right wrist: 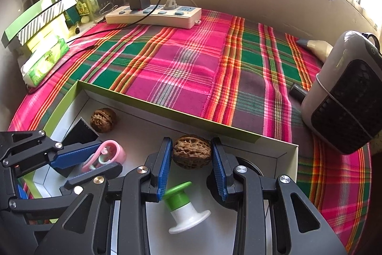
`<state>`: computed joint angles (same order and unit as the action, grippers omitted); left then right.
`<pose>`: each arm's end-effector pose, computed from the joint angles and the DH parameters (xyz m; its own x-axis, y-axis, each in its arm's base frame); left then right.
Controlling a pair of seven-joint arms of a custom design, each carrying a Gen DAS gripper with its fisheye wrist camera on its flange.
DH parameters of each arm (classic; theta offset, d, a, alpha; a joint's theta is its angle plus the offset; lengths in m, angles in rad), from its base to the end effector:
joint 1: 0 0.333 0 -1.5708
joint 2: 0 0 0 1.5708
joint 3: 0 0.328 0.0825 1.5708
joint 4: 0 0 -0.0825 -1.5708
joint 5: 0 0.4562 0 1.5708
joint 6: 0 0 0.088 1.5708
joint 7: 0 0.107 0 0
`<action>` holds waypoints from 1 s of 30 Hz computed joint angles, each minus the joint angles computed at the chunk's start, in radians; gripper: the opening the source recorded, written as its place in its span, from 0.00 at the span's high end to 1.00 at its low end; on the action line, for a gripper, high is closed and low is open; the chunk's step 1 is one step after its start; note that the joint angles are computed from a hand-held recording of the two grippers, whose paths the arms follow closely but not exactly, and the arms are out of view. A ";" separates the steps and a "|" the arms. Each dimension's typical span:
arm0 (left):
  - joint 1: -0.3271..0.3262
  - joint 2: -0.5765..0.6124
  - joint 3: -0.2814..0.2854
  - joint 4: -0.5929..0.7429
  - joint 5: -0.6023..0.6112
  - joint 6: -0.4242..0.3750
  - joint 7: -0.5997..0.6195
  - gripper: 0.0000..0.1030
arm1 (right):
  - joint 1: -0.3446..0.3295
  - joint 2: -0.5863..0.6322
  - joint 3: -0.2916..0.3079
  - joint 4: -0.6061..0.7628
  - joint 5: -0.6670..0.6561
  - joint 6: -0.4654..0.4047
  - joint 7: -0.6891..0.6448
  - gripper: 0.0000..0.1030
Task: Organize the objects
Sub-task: 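Lower both tools into the box and open them to release clip and walnut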
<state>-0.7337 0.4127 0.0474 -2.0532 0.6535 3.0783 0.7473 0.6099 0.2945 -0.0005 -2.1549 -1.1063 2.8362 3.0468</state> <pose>0.4919 -0.4681 0.2480 -0.5043 -0.8621 0.0502 -0.7141 0.3836 -0.5857 0.4890 0.3978 0.2402 0.1384 -0.9903 0.0131 -0.8113 -0.1210 -0.5720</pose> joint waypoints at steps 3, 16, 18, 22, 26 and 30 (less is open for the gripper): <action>-0.002 0.000 0.002 0.001 0.001 -0.001 0.001 0.79 | 0.000 -0.001 0.001 -0.001 0.005 -0.002 -0.002 0.66; -0.004 -0.007 0.007 -0.011 -0.004 0.003 -0.001 0.72 | 0.000 -0.005 0.000 -0.006 0.013 -0.004 0.013 0.66; -0.013 -0.012 0.015 -0.013 0.006 -0.003 -0.010 0.71 | 0.001 -0.007 0.001 -0.007 0.011 -0.007 0.017 0.63; -0.042 -0.024 0.047 -0.020 0.054 -0.002 -0.059 0.70 | 0.002 -0.018 0.000 -0.013 -0.013 -0.007 0.048 0.57; -0.041 -0.037 0.048 -0.026 0.095 -0.012 -0.107 0.68 | -0.002 -0.031 0.009 -0.021 -0.027 -0.022 0.066 0.57; -0.044 -0.056 0.054 -0.039 0.170 -0.008 -0.179 0.68 | -0.006 -0.054 0.019 -0.038 -0.062 -0.030 0.110 0.57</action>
<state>-0.7778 0.3570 0.1011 -2.0919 0.8238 3.0701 0.5682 0.6038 0.2407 0.0184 -2.1928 -1.1679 2.8064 3.1570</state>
